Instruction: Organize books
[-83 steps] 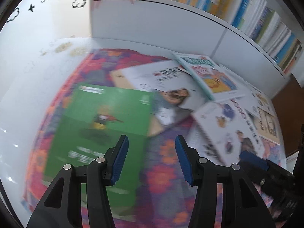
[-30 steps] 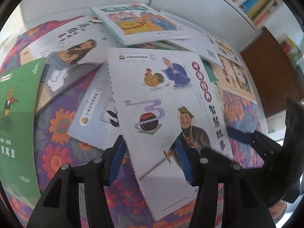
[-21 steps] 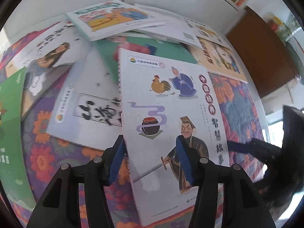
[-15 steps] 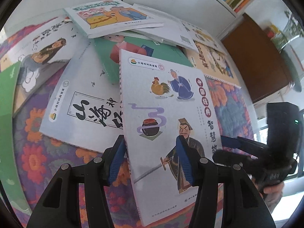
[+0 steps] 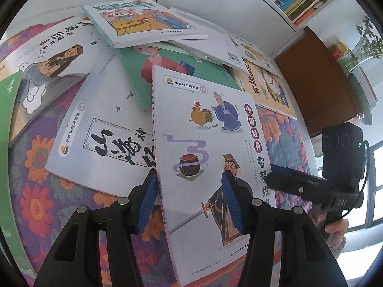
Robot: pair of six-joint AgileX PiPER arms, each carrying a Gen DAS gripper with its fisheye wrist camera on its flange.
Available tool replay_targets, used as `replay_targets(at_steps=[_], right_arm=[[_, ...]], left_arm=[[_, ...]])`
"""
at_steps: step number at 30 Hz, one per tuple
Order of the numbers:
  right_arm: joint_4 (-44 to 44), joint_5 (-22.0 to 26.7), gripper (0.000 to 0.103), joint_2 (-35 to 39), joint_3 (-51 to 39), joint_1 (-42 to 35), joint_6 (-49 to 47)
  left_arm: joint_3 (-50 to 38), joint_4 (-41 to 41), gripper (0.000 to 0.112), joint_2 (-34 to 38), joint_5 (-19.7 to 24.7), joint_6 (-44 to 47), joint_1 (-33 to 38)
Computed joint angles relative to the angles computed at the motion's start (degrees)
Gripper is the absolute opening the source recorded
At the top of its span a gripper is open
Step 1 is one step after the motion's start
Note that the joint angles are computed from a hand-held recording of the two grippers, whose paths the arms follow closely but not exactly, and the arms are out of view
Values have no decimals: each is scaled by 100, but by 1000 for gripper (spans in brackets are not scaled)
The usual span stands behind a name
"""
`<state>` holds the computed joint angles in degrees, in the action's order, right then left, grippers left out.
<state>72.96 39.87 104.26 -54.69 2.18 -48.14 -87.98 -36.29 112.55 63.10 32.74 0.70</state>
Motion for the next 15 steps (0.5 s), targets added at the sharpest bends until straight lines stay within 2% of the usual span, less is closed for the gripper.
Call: replay_targets(at_steps=[5, 11, 13, 14, 15], right_arm=[[850, 337, 69, 181, 173, -319, -891], [1067, 56, 48, 16, 476, -333, -1250], [1072, -2, 45, -12, 516, -338, -1227], [1011, -99, 43, -52, 517, -291, -1151], [967, -203, 41, -121, 585, -272, -1160]], left_arm=[[61, -89, 50, -12, -91, 178, 22], [250, -287, 49, -65, -421, 346, 13], [424, -92, 31, -194, -796, 234, -91], [666, -42, 26, -324, -1262, 222, -154], [835, -220, 25, -373, -1499, 363, -147]])
